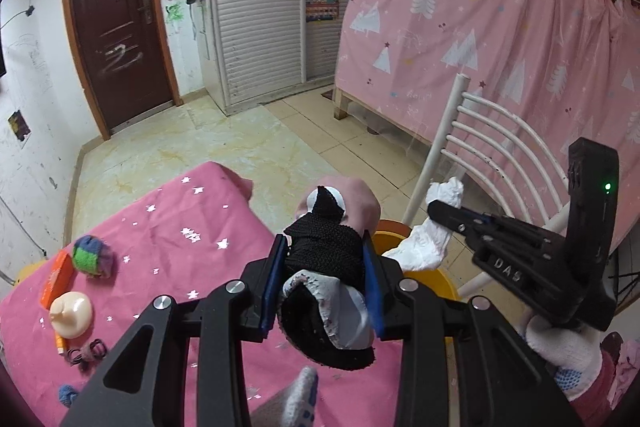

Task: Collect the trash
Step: 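Carry the sock and white cloth over the yellow bin and open both tools, then move both open tools from the bin back over the table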

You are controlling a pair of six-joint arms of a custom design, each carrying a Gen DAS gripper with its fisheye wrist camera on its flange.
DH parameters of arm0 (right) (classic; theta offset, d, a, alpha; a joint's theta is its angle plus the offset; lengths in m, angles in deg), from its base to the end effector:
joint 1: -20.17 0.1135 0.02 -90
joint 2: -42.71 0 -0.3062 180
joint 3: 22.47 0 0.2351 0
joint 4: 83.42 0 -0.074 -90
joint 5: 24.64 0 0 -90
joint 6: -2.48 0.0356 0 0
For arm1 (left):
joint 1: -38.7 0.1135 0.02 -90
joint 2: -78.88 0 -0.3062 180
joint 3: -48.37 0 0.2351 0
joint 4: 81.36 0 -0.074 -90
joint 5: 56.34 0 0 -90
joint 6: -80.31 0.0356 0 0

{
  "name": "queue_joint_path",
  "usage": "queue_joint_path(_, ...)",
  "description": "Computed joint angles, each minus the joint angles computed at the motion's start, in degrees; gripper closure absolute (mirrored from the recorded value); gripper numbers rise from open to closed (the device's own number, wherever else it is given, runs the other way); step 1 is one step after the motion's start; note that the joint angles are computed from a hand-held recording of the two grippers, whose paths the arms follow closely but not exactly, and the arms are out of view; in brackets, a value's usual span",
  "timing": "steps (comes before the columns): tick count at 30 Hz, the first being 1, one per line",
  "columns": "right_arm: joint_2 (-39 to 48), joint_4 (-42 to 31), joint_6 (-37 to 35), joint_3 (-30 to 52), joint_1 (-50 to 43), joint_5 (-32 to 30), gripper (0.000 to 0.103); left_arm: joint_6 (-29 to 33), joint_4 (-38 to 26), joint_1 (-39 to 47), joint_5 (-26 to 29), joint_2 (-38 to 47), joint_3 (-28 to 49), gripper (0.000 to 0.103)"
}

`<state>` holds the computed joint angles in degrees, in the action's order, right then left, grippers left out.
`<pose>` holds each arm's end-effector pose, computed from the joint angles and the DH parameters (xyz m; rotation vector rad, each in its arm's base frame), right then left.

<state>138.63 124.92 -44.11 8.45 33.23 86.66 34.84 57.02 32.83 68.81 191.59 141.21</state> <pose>0.2337 0.0409 0.1410 0.7606 2.0268 0.1551 0.4043 -0.0622 0.2254 1.2118 2.1158 -0.5220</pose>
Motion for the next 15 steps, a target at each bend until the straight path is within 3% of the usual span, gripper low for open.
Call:
queue_joint_path(8, 6.6, 8.6, 0.1, -3.6, -4.1, -5.1, 0.088, -4.2, -0.2, -5.5, -2.6, 2.6, 0.7, 0.075)
queue_joint_path(12, 9.2, 11.9, 0.4, -4.7, -5.4, -6.5, 0.057, -6.9, 0.4, -7.9, -4.4, 4.5, 1.7, 0.063)
queue_joint_path(15, 10.7, 13.9, 0.4, -5.5, -6.1, -7.2, 0.057, -8.4, 1.7, -8.6, -5.2, 4.9, 1.3, 0.054)
